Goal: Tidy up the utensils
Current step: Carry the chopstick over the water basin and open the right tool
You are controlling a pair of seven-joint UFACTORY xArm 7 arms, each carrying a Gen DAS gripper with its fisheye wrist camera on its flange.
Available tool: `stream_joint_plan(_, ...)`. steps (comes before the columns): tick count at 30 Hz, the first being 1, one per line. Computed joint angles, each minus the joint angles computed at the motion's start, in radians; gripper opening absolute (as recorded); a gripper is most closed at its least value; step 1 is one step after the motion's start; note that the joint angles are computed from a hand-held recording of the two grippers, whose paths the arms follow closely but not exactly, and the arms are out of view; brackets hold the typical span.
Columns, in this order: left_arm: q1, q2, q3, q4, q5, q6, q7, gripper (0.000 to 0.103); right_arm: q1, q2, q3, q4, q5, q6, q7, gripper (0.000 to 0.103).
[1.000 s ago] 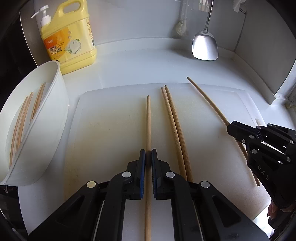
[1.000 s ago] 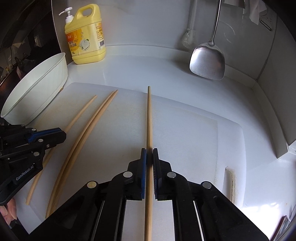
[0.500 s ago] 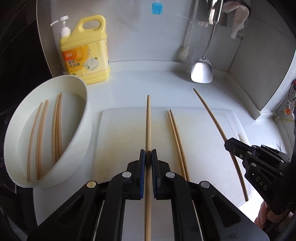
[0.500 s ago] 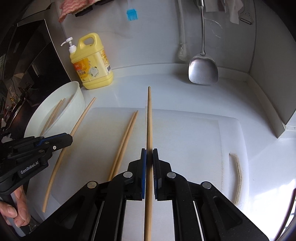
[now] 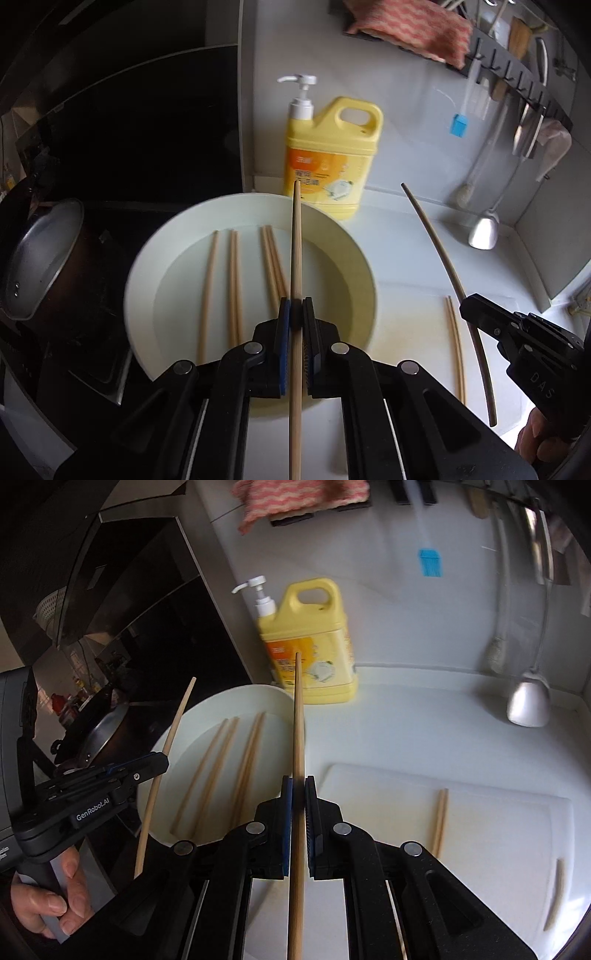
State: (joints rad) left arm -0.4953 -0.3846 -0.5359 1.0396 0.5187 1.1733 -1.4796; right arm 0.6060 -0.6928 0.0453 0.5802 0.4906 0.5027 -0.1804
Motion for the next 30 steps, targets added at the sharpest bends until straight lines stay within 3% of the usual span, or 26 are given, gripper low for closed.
stream_joint_plan(5,0.033,-0.124,0.091,-0.110,-0.040,-0.040,0.109,0.007,0.055,0.206,0.059,0.141,0.033,-0.051,0.023,0.006)
stream_joint_plan(14,0.120,-0.158,0.151,-0.251,-0.135,-0.210,0.249,0.007,0.007,0.472,0.187,0.309,-0.069,-0.075,0.172,0.006)
stream_joint_plan(30,0.167,-0.084,0.184,-0.322,-0.221,-0.335,0.340,0.007,-0.026,0.618,0.236,0.395,-0.237,-0.019,0.356,0.007)
